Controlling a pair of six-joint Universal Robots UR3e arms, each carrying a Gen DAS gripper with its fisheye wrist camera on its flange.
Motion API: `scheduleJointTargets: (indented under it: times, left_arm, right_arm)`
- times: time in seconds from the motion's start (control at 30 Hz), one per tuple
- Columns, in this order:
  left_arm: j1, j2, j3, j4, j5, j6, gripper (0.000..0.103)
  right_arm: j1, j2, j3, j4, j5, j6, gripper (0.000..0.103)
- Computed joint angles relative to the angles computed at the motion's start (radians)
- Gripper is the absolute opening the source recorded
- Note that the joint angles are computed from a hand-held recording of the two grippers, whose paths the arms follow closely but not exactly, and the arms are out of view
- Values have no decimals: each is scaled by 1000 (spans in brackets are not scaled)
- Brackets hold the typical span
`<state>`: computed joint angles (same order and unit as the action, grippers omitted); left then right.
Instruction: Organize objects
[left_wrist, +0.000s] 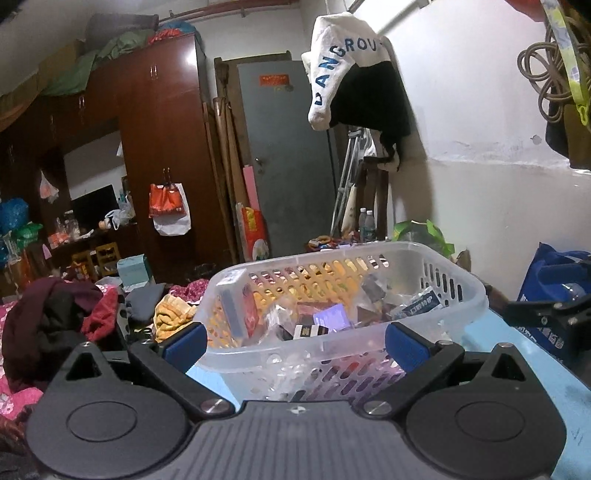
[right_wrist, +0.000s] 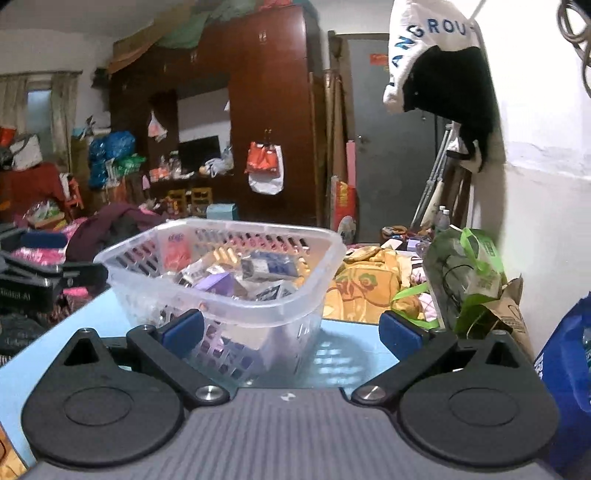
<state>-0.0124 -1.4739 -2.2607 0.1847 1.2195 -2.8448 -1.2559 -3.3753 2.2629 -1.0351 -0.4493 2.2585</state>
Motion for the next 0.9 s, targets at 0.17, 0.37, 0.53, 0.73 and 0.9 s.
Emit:
scheduleJointTargets:
  times: [0.17, 0.37, 0.53, 0.73, 0.9]
  left_arm:
    - [-18, 3, 0, -6, 18, -12, 103]
    - [-23, 2, 4, -14, 27, -20, 103]
    - [-21, 5, 4, -21, 21, -26, 103]
    - [-21, -1, 4, -15, 21, -30, 103]
    - [-23, -13, 9, -14, 25, -36, 103]
  right_arm:
    - [-2, -15, 6, -6, -9, 8, 103]
    - [9, -33, 30, -43, -17, 31, 103]
    - [26, -35, 49, -91, -25, 62, 103]
    - [42, -39, 70, -136, -34, 96, 103]
    - [60, -37, 90, -185, -42, 129, 103]
